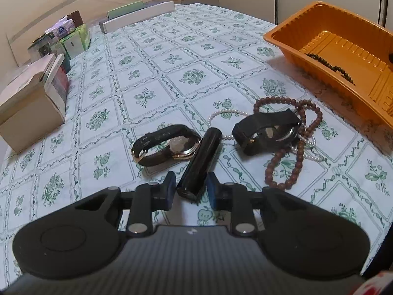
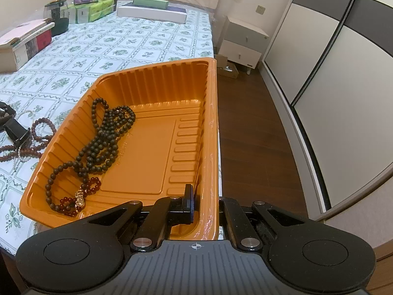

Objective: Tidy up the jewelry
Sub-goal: 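Move the left gripper back toward the black cylinder and watches, then lower the left gripper onto the black cylinder and close it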

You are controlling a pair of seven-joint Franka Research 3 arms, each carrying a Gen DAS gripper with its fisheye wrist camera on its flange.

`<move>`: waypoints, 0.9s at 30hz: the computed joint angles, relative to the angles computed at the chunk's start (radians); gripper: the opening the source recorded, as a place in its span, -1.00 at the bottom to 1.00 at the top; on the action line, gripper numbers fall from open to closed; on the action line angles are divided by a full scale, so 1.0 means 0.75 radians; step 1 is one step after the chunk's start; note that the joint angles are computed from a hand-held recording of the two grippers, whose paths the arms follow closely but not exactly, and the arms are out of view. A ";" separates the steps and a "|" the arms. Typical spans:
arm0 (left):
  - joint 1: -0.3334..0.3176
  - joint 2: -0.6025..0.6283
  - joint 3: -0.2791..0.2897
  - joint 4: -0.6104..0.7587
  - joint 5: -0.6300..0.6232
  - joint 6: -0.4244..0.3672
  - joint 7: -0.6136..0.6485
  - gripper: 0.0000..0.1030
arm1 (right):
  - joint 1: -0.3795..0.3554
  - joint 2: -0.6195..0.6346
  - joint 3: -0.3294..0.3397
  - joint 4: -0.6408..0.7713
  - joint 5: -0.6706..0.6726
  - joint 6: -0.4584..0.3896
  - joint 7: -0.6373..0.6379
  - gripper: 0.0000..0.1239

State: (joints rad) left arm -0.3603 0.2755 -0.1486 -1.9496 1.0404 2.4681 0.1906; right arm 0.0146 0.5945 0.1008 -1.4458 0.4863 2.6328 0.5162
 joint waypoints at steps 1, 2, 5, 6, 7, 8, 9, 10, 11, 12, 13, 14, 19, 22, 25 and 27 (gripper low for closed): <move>0.004 0.002 0.001 0.002 0.000 0.007 0.008 -0.52 | 0.000 0.000 0.000 0.000 -0.001 0.000 0.000 -0.94; 0.009 0.007 0.001 0.006 -0.006 0.019 0.020 -0.52 | 0.000 -0.001 0.000 0.000 -0.001 0.000 0.001 -0.94; 0.016 0.022 0.008 0.022 -0.015 0.042 0.047 -0.50 | 0.002 -0.002 -0.002 -0.002 -0.004 0.001 0.005 -0.94; 0.016 0.026 0.008 0.028 -0.021 0.043 0.056 -0.51 | 0.002 -0.003 -0.002 -0.004 -0.005 0.003 0.006 -0.94; 0.015 0.031 0.008 0.033 -0.027 0.042 0.068 -0.51 | 0.002 -0.003 -0.001 -0.004 -0.005 0.003 0.006 -0.94; 0.012 0.034 0.008 0.039 -0.034 0.035 0.081 -0.53 | 0.002 -0.003 -0.001 -0.004 -0.005 0.003 0.006 -0.94; 0.009 0.036 0.007 0.043 -0.042 0.030 0.096 -0.56 | 0.002 -0.003 -0.001 -0.003 -0.006 0.001 0.007 -0.94; 0.009 0.035 0.004 0.044 -0.056 0.031 0.111 -0.60 | 0.001 -0.003 -0.001 -0.004 -0.005 0.002 0.006 -0.94; 0.008 0.031 0.001 0.042 -0.068 0.036 0.122 -0.62 | 0.001 -0.004 0.000 -0.006 -0.005 0.003 0.005 -0.94; 0.006 0.027 0.000 0.037 -0.078 0.039 0.125 -0.64 | 0.001 -0.003 0.000 -0.003 -0.005 0.002 0.005 -0.94; 0.004 0.020 -0.003 0.031 -0.092 0.038 0.125 -0.64 | 0.000 -0.003 0.001 -0.004 -0.004 0.004 0.004 -0.94; -0.001 0.011 -0.006 0.023 -0.102 0.033 0.121 -0.65 | 0.000 -0.003 0.001 -0.004 -0.003 0.003 0.005 -0.94; -0.015 -0.044 -0.023 -0.045 -0.119 0.044 0.063 -0.64 | -0.001 -0.003 0.002 -0.005 -0.001 0.003 0.002 -0.94; -0.019 -0.052 -0.031 -0.052 -0.111 0.022 0.053 -0.60 | -0.003 -0.004 0.004 -0.006 0.003 0.005 -0.001 -0.94; -0.022 -0.039 -0.029 -0.036 -0.084 0.006 0.038 -0.60 | -0.004 -0.002 0.004 -0.007 0.006 0.005 0.000 -0.94; -0.024 -0.022 -0.025 -0.018 -0.071 0.001 0.029 -0.59 | -0.004 -0.003 0.004 -0.009 0.007 0.004 0.002 -0.94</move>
State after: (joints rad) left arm -0.3779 0.2592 -0.1673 -1.9629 0.9871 2.4691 0.2122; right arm 0.0117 0.5920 0.1037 -1.4523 0.4919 2.6362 0.5174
